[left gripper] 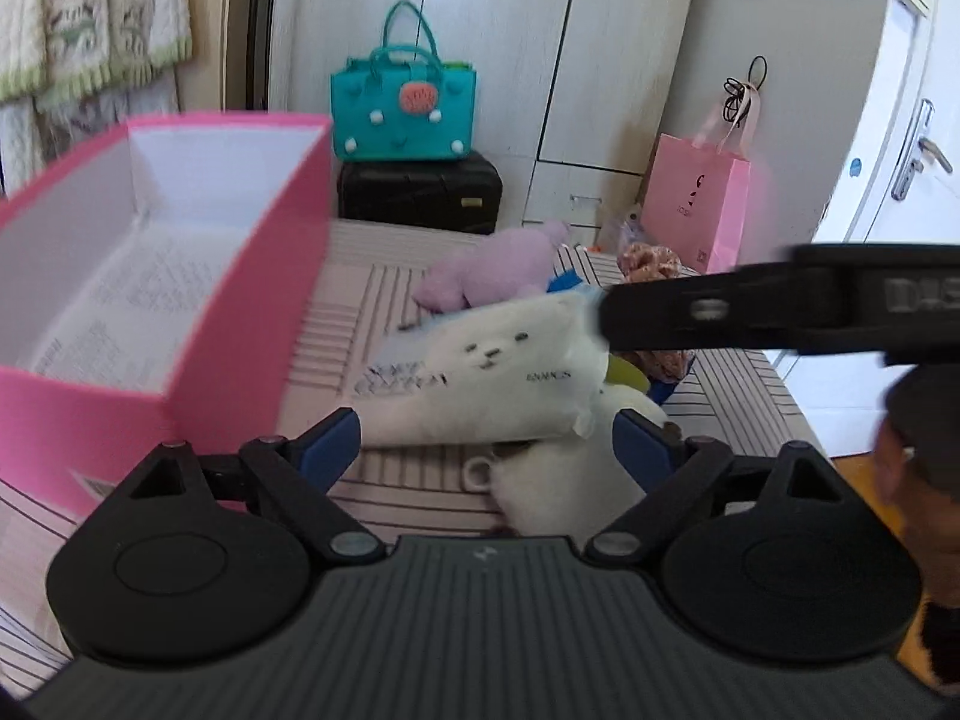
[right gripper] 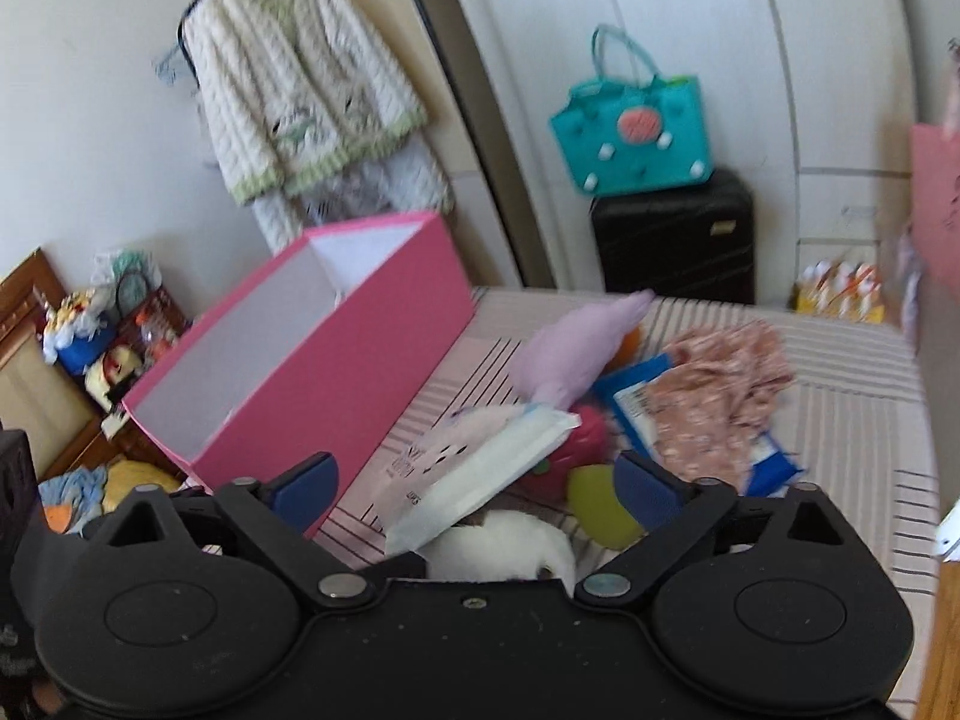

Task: Organize soft objects
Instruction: 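Close the right gripper on the tissue pack while the left tool steadies it, then lift the tissue pack with the right gripper and carry it over the pink box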

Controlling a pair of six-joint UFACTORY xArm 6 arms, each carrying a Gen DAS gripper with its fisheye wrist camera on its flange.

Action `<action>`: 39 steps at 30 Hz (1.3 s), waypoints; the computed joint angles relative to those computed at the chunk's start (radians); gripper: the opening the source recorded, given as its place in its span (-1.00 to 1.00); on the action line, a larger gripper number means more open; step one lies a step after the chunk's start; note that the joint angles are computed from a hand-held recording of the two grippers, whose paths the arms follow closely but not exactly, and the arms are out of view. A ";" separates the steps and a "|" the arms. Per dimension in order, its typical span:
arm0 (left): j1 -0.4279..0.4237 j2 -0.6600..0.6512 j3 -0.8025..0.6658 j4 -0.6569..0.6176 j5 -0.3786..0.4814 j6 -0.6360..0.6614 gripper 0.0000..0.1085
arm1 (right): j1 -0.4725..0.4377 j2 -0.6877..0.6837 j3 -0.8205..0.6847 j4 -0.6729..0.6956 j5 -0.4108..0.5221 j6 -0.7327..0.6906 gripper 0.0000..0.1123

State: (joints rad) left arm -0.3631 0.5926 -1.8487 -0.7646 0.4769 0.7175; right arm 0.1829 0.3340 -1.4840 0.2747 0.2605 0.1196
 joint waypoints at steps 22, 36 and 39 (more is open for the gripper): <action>0.002 0.012 -0.033 -0.192 0.035 0.202 0.65 | -0.010 0.041 -0.094 0.192 0.091 -0.189 -0.68; 0.054 0.167 -0.320 -0.127 0.371 0.088 0.66 | -0.103 -0.007 -0.015 0.461 0.165 -0.354 -0.67; 0.051 0.165 -0.325 -0.127 0.361 0.113 0.66 | -0.115 -0.010 -0.010 0.503 0.179 -0.422 -0.66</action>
